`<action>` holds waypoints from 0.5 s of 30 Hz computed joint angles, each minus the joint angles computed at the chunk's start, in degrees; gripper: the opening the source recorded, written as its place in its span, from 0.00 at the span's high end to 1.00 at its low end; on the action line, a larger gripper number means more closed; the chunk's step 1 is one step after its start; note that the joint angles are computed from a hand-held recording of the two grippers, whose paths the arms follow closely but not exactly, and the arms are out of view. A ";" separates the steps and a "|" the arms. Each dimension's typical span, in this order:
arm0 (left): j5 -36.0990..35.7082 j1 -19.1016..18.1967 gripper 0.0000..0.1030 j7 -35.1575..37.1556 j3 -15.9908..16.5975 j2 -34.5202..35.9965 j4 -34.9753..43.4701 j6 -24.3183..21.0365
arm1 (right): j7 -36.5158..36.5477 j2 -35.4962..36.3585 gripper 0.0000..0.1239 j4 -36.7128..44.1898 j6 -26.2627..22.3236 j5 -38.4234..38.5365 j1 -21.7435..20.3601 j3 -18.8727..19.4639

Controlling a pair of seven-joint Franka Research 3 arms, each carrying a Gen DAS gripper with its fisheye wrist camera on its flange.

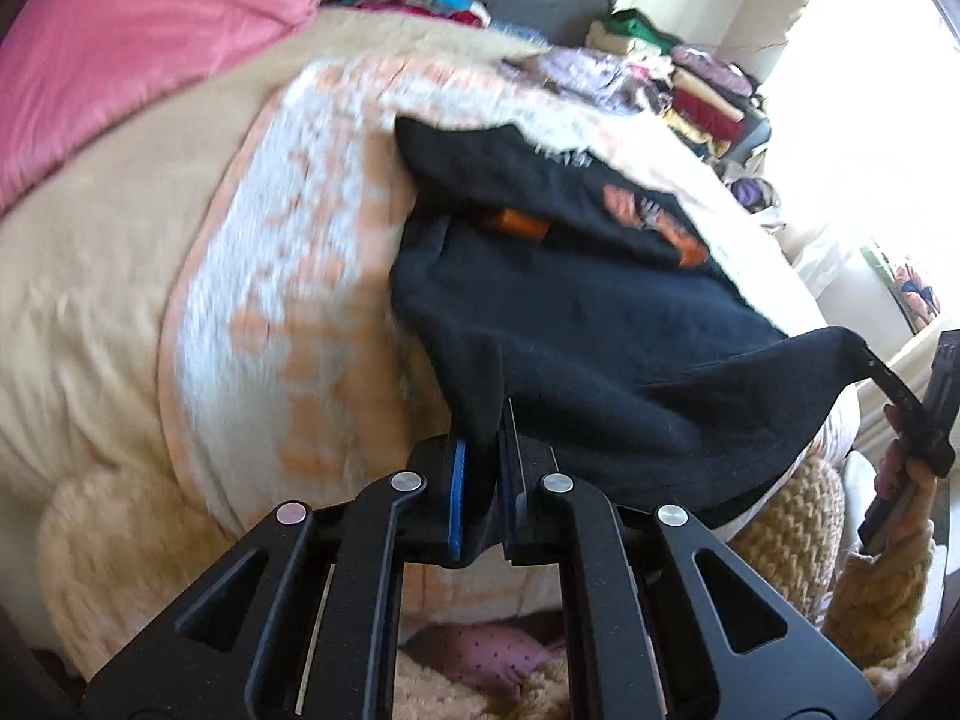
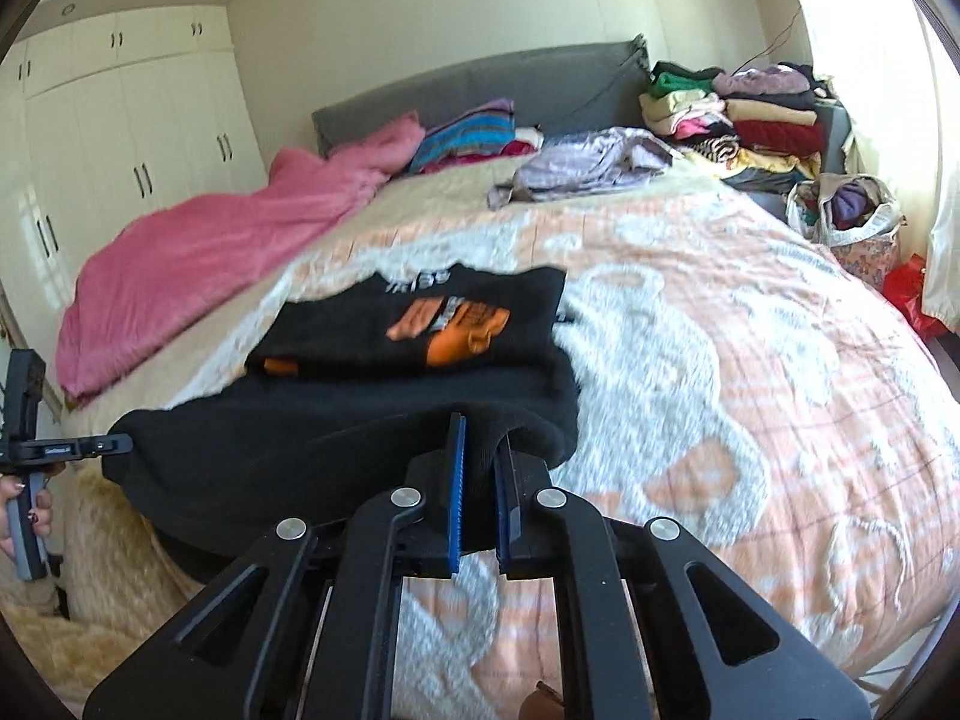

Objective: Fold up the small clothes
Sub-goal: 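Grasp the hem with the left gripper while the right gripper grasps it too, then lift the hem with both grippers and fold it toward the collar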

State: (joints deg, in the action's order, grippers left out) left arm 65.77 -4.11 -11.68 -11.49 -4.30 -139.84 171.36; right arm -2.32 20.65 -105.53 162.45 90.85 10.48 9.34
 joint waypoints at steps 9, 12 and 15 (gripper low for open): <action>8.00 1.57 0.97 -6.06 1.96 2.40 5.83 0.47 | -3.16 1.93 0.95 5.35 2.73 4.22 0.94 -0.15; 9.58 1.60 0.97 -7.30 2.57 2.89 7.19 0.32 | -1.90 3.68 0.95 8.43 3.62 3.00 1.20 0.15; 10.03 1.68 0.97 -6.85 3.10 3.29 8.77 -0.36 | -0.35 5.54 0.95 11.50 4.78 1.35 1.23 0.92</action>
